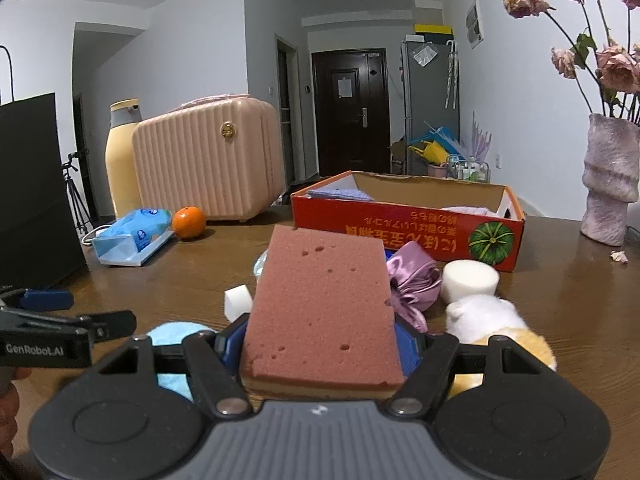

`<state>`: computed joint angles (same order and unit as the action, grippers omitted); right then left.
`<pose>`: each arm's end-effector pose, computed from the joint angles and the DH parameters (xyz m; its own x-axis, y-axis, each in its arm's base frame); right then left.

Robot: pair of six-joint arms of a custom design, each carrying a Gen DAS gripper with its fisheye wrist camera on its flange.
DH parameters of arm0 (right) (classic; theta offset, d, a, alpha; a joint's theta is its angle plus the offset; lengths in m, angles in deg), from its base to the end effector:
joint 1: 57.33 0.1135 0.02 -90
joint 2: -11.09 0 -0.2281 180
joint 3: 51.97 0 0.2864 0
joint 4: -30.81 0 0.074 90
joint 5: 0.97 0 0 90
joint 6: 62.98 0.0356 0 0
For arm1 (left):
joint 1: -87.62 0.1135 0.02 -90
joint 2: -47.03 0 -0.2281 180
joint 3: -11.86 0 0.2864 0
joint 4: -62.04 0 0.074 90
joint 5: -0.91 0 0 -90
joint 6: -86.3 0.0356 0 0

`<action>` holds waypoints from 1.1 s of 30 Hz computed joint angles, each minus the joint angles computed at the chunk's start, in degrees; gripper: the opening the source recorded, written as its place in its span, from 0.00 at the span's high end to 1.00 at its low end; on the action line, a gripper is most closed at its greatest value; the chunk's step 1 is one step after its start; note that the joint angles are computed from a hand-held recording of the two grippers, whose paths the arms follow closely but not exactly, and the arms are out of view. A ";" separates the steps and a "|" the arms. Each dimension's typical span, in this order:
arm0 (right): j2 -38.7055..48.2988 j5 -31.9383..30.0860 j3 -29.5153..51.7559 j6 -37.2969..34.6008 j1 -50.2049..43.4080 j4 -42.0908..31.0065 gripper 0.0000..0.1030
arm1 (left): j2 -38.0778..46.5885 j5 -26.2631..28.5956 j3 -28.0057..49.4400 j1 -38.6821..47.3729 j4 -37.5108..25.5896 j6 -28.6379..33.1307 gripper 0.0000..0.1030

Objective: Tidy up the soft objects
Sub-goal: 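Lift the sponge with the right gripper while the left gripper closes on the light-blue plush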

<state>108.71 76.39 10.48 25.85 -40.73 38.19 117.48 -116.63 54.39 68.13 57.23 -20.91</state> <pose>0.3625 0.1162 0.1239 -0.4372 -0.1511 -0.8866 -0.4733 0.8769 0.0839 0.2747 -0.0798 0.1373 -0.4659 -0.1134 -0.8775 -0.2185 0.9758 -0.0101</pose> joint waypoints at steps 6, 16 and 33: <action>-1.20 -0.85 -1.13 -0.47 -2.21 0.76 0.32 | 4.37 -0.60 2.88 -2.47 -0.15 -1.12 0.00; -2.45 -0.11 -2.59 -2.39 -5.29 2.10 0.32 | 10.81 -1.23 7.87 -5.09 -1.64 -2.84 0.00; -1.96 -0.45 -2.64 -3.24 -9.87 3.91 0.32 | 24.55 -6.14 19.99 -8.45 -6.68 -2.07 0.00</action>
<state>106.76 75.94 7.84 22.60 -50.59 42.10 142.03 -122.77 74.39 59.69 50.55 -22.98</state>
